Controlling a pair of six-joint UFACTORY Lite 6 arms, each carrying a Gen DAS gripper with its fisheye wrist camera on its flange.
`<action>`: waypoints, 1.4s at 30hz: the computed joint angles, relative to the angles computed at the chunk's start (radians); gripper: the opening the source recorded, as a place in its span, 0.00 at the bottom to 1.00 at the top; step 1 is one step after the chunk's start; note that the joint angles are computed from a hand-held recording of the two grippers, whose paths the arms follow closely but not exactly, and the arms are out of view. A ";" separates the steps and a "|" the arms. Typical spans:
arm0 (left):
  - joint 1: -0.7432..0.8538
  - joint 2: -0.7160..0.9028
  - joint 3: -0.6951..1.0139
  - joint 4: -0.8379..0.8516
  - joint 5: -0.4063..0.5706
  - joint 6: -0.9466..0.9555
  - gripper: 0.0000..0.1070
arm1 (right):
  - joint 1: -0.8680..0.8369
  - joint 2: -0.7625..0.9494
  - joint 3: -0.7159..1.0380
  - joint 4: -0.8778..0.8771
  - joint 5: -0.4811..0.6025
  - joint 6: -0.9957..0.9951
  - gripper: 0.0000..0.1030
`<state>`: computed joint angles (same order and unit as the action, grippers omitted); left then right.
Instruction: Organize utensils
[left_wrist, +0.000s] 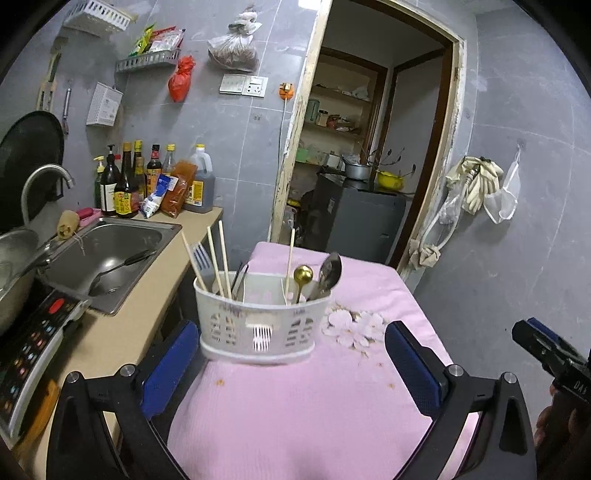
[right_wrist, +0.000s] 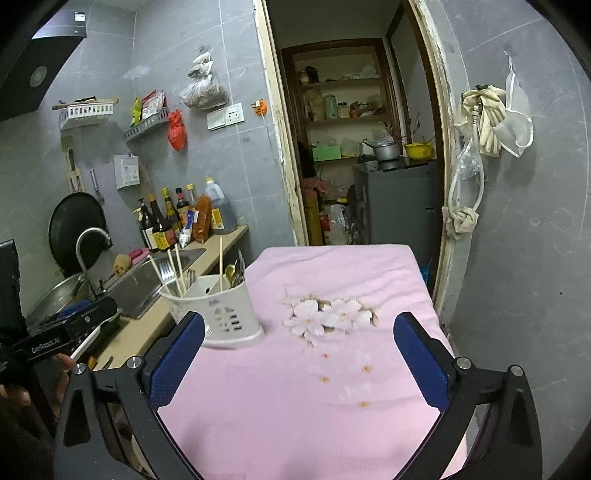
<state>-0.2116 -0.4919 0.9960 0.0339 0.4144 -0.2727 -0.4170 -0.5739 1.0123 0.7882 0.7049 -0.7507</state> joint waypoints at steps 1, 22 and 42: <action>-0.016 -0.039 -0.020 0.028 0.022 -0.034 0.95 | -0.027 -0.023 -0.008 0.011 0.030 -0.018 0.98; -0.564 -0.406 -0.154 0.754 0.409 -0.745 0.95 | -0.559 -0.215 -0.026 0.247 0.513 -0.305 0.98; -0.616 -0.403 -0.164 0.792 0.426 -0.788 0.95 | -0.582 -0.213 -0.025 0.253 0.532 -0.315 0.98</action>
